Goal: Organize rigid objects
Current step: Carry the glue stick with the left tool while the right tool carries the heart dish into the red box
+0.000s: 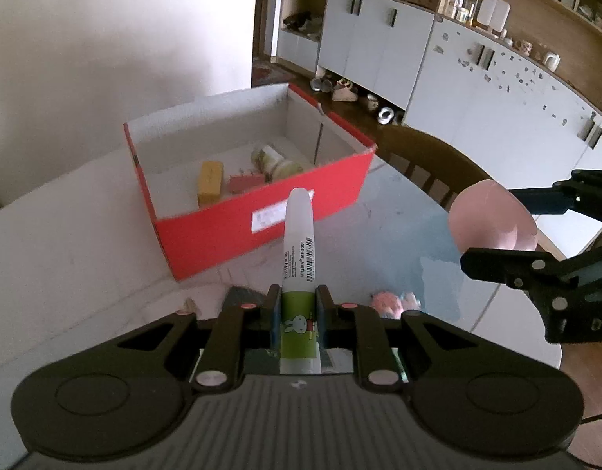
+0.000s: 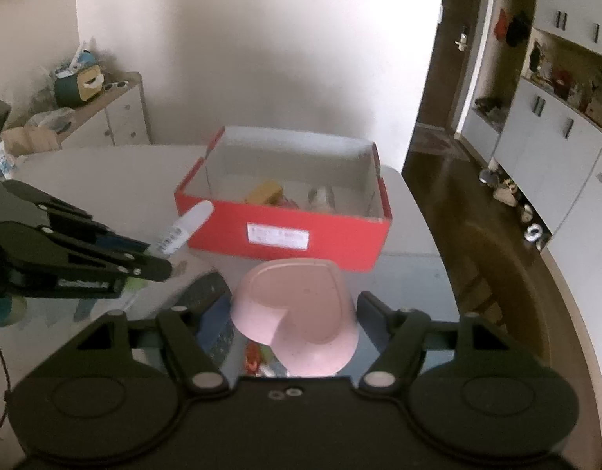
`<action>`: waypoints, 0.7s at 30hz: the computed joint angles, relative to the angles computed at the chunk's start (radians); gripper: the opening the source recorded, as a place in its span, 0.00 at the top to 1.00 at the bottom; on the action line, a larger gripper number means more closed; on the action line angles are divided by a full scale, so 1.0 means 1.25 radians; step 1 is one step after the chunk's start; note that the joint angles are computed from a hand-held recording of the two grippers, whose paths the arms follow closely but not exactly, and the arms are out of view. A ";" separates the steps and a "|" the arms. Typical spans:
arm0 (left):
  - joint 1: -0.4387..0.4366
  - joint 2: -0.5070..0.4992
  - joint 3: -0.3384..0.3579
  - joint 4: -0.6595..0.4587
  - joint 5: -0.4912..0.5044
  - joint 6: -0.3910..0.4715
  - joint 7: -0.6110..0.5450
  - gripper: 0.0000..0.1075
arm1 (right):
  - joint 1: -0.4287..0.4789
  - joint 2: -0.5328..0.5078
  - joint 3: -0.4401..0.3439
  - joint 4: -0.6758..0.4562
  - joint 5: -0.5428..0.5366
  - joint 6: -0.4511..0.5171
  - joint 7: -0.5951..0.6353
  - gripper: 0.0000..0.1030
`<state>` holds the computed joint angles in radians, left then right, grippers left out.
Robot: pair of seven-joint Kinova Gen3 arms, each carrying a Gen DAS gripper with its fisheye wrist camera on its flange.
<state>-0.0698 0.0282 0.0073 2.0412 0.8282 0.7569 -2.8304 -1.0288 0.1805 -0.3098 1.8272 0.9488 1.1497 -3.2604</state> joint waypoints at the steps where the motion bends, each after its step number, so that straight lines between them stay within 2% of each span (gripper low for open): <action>1: 0.004 0.006 0.003 -0.012 -0.007 -0.003 0.013 0.84 | 0.006 0.000 0.003 -0.006 0.004 -0.007 0.013 0.31; 15: 0.033 0.104 0.059 -0.175 -0.128 -0.055 0.194 0.84 | 0.094 0.015 0.056 -0.060 0.015 -0.104 0.150 0.31; 21: 0.060 0.163 0.086 -0.230 -0.225 -0.106 0.291 0.84 | 0.142 0.031 0.088 -0.068 0.006 -0.166 0.187 0.31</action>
